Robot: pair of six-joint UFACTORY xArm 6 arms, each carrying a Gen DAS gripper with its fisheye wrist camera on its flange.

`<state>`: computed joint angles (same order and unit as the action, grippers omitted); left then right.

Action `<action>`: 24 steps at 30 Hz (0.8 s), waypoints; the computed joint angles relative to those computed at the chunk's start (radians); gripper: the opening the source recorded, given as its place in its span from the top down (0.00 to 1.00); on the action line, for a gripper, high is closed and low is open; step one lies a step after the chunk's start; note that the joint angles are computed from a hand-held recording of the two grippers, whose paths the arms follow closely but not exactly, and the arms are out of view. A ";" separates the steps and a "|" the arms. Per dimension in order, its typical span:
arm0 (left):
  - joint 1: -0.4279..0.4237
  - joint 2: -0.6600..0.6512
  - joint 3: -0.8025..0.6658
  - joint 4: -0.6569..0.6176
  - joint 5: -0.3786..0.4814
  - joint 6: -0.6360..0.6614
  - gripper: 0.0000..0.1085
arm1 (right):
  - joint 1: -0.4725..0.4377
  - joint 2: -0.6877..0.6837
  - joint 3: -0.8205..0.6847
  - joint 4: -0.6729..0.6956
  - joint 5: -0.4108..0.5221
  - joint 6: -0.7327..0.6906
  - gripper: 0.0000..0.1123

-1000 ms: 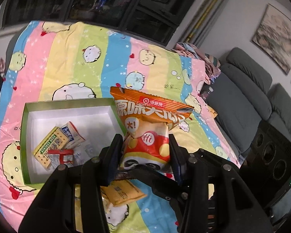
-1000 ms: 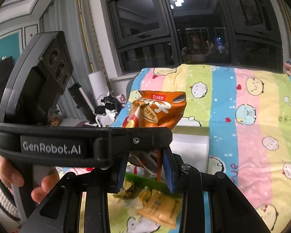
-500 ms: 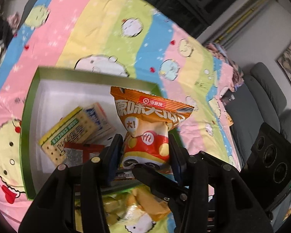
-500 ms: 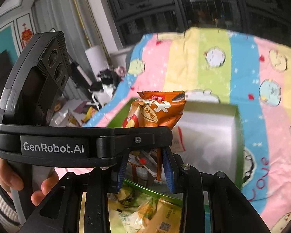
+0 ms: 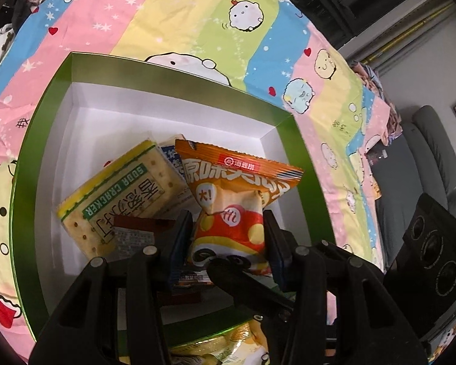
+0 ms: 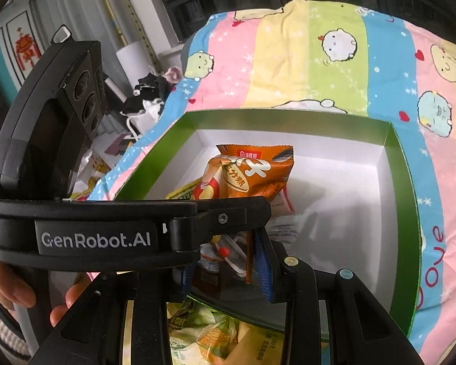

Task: Organize snacks
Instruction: 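Lower the orange bag into the green box and open the left gripper, then reach the left gripper to the yellow crinkled snack bag and grasp it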

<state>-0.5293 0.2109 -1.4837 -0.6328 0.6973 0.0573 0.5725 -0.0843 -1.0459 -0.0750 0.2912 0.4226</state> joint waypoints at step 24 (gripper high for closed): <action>0.018 -0.280 0.292 0.190 -0.140 -0.122 0.20 | -0.003 -0.262 0.218 -0.288 -0.046 0.324 0.45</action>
